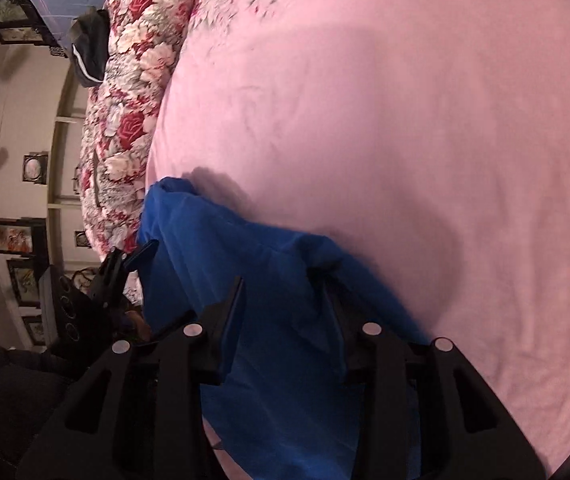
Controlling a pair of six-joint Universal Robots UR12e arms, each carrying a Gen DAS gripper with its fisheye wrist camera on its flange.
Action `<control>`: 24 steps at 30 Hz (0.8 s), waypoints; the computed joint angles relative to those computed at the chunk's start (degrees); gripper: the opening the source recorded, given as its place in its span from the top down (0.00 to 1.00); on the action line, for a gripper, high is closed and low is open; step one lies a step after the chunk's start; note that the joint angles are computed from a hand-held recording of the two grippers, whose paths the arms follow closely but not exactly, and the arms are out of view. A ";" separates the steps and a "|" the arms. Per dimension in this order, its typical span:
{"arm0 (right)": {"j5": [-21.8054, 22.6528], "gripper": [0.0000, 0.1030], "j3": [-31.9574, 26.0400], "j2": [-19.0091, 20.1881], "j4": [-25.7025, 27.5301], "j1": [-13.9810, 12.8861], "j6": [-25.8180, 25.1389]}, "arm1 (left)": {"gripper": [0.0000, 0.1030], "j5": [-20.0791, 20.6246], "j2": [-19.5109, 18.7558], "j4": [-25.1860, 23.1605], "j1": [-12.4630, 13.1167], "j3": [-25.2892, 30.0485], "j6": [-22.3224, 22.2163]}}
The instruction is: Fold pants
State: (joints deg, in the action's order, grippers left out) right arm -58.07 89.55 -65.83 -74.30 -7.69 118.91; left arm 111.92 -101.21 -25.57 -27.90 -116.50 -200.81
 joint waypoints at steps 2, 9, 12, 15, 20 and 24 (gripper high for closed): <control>0.73 0.83 0.53 -0.34 -1.71 -0.08 0.26 | 0.13 0.36 -0.11 -0.36 -0.07 0.17 0.25; 10.86 0.93 1.49 -0.63 -8.53 -2.49 6.22 | 0.13 -2.56 0.65 -1.61 0.75 0.38 0.48; 8.33 0.95 3.04 -0.47 -13.34 -1.72 9.65 | 0.13 0.02 -0.23 -1.75 -0.25 0.56 2.87; 8.73 0.84 1.79 -0.14 -9.96 -1.97 11.35 | 0.13 0.19 0.23 -4.16 -0.56 1.09 5.20; 9.39 0.69 6.58 -6.62 -17.89 -4.51 10.24 | 0.13 -4.49 5.36 -3.76 1.60 -0.44 6.00; 13.20 0.69 10.74 -11.72 -10.30 -7.05 1.56 | 0.13 -8.84 6.19 2.04 3.92 -1.50 3.26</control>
